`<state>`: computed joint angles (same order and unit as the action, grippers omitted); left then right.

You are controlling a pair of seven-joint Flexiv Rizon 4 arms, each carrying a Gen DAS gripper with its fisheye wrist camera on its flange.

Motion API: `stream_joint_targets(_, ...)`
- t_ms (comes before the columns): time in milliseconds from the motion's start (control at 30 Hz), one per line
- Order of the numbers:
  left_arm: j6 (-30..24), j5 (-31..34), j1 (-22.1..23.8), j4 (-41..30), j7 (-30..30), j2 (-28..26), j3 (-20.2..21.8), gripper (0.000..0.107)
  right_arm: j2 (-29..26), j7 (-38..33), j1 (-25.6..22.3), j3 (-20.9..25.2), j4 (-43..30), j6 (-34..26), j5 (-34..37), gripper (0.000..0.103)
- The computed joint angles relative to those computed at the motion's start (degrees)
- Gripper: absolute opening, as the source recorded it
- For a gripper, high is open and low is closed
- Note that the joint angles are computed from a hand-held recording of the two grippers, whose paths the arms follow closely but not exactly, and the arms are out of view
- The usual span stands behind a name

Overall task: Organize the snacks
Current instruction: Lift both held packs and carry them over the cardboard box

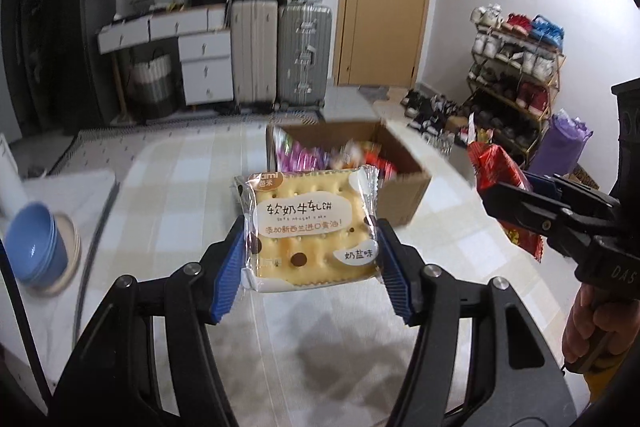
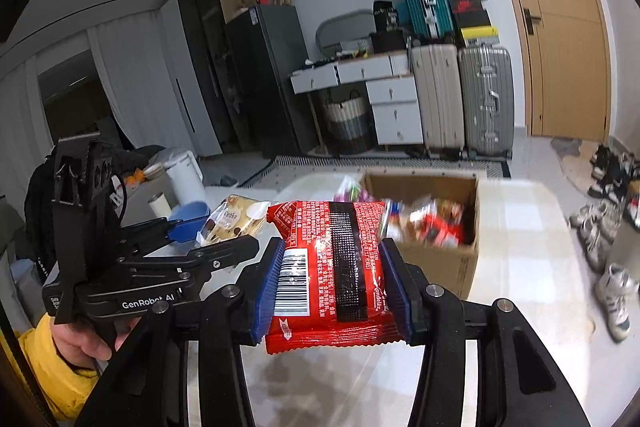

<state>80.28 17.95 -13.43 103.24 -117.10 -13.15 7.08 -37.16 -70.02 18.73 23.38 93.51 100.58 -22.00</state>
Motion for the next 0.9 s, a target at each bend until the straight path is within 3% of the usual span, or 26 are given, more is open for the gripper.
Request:
stream_joint_targets(133,-0.3,-7.3,3.7,-3.5,8.3,-0.9,-3.9,0.058,-1.8,-1.3,-2.0,3.0,-5.6,-3.6,-0.9,0.048)
stream_joint_targets(233,-2.2,-5.7,2.3,-9.7,9.5,-3.0,-2.2,0.058,-4.0,-3.3,-2.5,4.7,-11.5,-7.6,0.1,0.048)
stream_joint_targets(367,-5.0,-12.3,5.0,-16.6,16.7,-7.3,-5.2,0.058,-8.2,-5.8,-2.7,7.0,-21.2,-14.5,2.3,0.048)
stream_joint_targets(467,-5.5,-16.1,6.4,-23.5,20.5,-12.9,-5.8,0.058,-11.7,-7.2,-1.6,6.8,-28.9,-19.6,3.8,0.048)
stream_joint_targets(667,-13.9,-19.0,6.7,-41.8,24.9,-27.0,-4.1,0.058,-20.0,-9.5,2.4,4.1,-45.2,-30.0,5.9,0.048)
stream_joint_targets(800,-19.8,-23.0,8.2,-49.0,28.4,-32.8,-6.7,0.058,-26.1,-12.8,4.9,3.7,-56.3,-36.6,7.5,0.048)
stream_joint_targets(900,-22.8,-23.7,8.0,-54.5,29.0,-37.1,-6.3,0.058,-30.0,-14.7,6.8,2.8,-63.3,-40.2,8.7,0.048)
